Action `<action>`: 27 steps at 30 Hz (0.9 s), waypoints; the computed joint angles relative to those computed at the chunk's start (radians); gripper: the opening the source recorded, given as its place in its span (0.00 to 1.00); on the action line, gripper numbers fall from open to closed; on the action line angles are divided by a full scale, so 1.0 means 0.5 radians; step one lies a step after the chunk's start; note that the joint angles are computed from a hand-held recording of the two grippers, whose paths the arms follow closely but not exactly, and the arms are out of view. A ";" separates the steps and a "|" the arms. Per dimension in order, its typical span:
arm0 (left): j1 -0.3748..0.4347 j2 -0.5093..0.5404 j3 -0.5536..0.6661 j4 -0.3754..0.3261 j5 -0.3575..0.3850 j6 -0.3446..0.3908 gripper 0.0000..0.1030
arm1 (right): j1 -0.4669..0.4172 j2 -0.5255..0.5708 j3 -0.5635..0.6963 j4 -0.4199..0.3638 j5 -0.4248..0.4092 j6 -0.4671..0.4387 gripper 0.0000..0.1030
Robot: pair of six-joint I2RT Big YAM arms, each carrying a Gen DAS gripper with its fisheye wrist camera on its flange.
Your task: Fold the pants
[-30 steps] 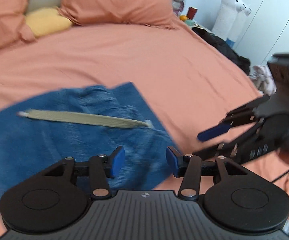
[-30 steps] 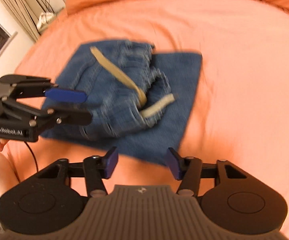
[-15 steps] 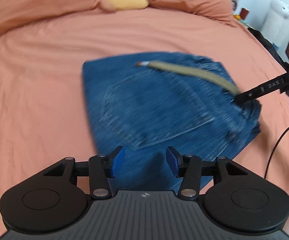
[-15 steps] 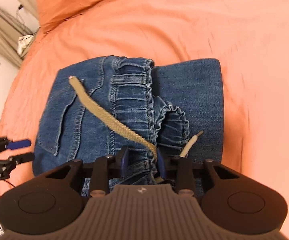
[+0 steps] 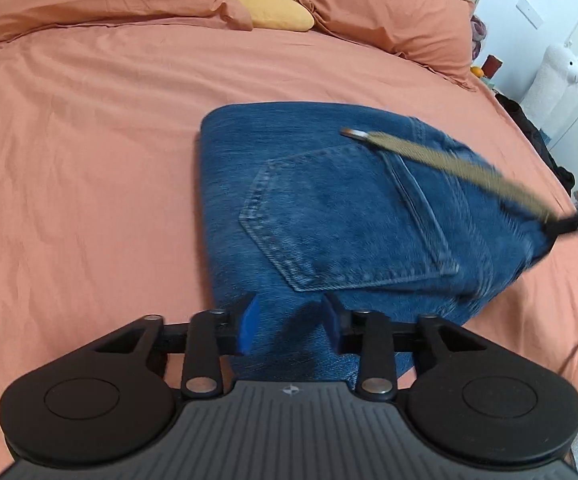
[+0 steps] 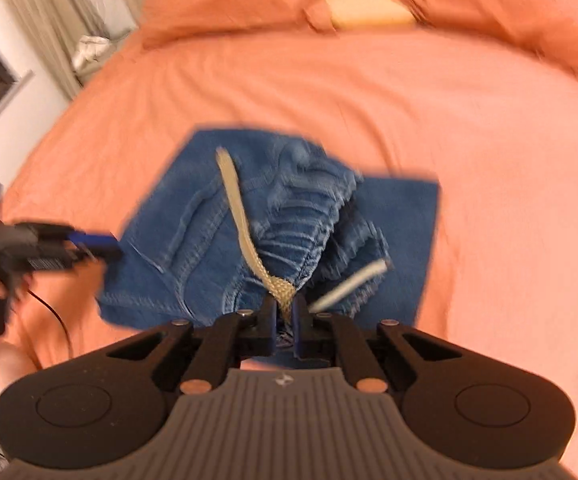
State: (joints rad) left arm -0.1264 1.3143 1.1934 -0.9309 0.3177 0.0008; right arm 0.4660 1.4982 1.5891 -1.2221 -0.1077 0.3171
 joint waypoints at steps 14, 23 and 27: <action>-0.138 0.264 0.150 -0.036 -0.225 -0.027 0.33 | -0.011 0.087 -0.352 0.215 0.028 0.160 0.03; -0.141 0.379 0.222 -0.167 -0.249 0.059 0.33 | -0.085 0.080 -0.217 0.332 -0.031 0.224 0.43; -0.168 0.413 0.272 -0.223 -0.303 0.091 0.33 | -0.165 0.136 -0.194 0.516 -0.123 0.410 0.45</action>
State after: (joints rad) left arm -0.2103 1.5209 1.3295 -1.0425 0.1661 0.0463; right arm 0.3832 1.5662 1.4920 -0.9643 -0.1691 0.5220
